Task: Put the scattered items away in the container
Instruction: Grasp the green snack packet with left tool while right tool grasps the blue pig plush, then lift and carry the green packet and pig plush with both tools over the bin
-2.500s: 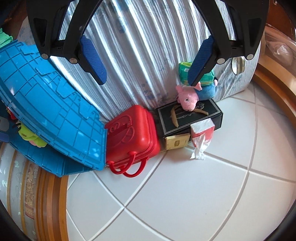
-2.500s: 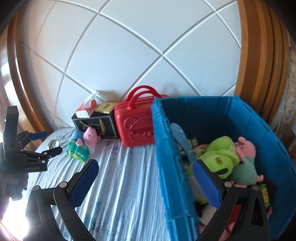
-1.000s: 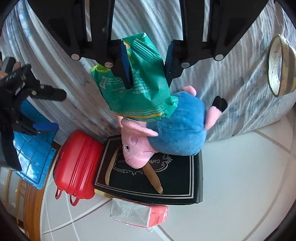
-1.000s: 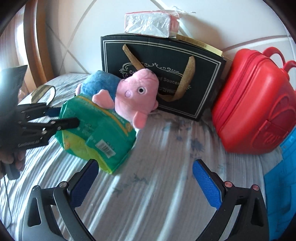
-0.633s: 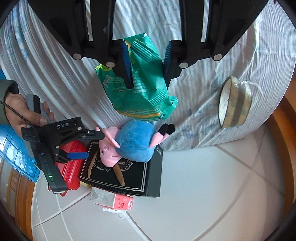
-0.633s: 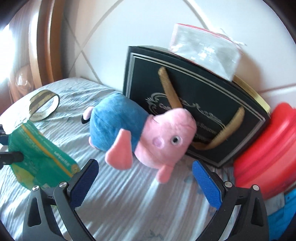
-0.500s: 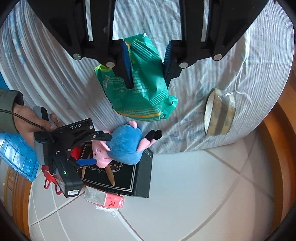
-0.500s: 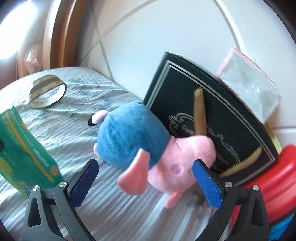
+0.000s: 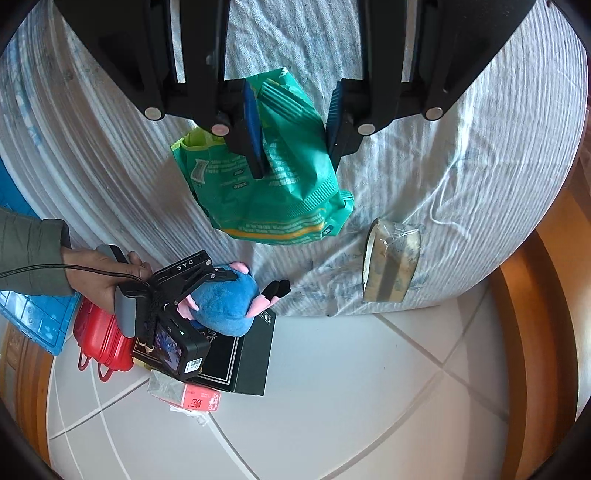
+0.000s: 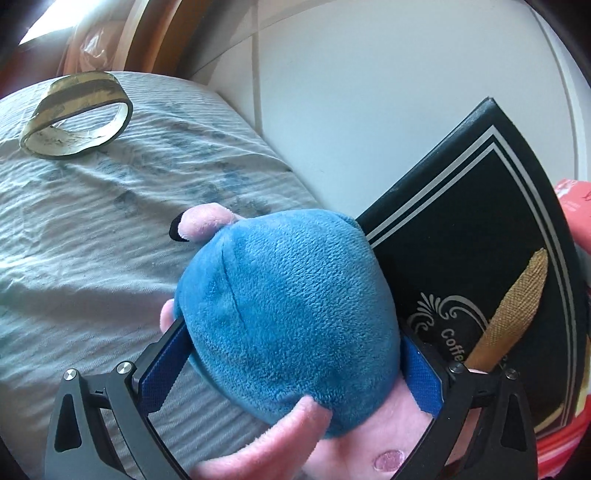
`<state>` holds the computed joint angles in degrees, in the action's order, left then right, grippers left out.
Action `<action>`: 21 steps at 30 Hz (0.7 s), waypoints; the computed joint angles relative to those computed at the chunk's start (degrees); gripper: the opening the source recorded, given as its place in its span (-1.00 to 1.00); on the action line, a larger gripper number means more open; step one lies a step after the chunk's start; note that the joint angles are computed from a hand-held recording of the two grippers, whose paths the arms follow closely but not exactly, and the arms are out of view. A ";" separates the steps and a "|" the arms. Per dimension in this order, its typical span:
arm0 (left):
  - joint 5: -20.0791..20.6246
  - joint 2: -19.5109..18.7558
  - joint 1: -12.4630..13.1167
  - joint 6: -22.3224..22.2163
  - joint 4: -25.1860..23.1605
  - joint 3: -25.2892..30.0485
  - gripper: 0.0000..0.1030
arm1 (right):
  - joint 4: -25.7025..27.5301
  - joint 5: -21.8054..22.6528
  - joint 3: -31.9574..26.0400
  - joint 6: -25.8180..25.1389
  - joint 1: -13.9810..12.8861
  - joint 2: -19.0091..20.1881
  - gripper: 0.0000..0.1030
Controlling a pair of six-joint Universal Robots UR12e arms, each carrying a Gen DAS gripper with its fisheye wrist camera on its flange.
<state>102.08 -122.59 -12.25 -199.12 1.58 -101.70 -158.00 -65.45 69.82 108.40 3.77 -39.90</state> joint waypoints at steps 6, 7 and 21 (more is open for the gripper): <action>1.61 -0.30 -0.41 -0.42 -0.51 0.70 -0.42 | 2.38 3.25 1.15 2.10 -1.13 -1.35 0.36; 1.93 -0.30 -0.54 -0.50 -0.98 0.93 -0.42 | 2.96 3.73 1.30 2.73 -1.36 -1.68 0.28; 6.26 1.26 -3.26 -3.87 -10.28 4.24 -0.43 | 11.03 8.20 9.32 9.63 -5.31 -10.42 0.25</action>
<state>108.34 -121.33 -15.51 -202.99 -8.70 -97.45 -146.97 -57.25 79.14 118.03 -1.54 -50.32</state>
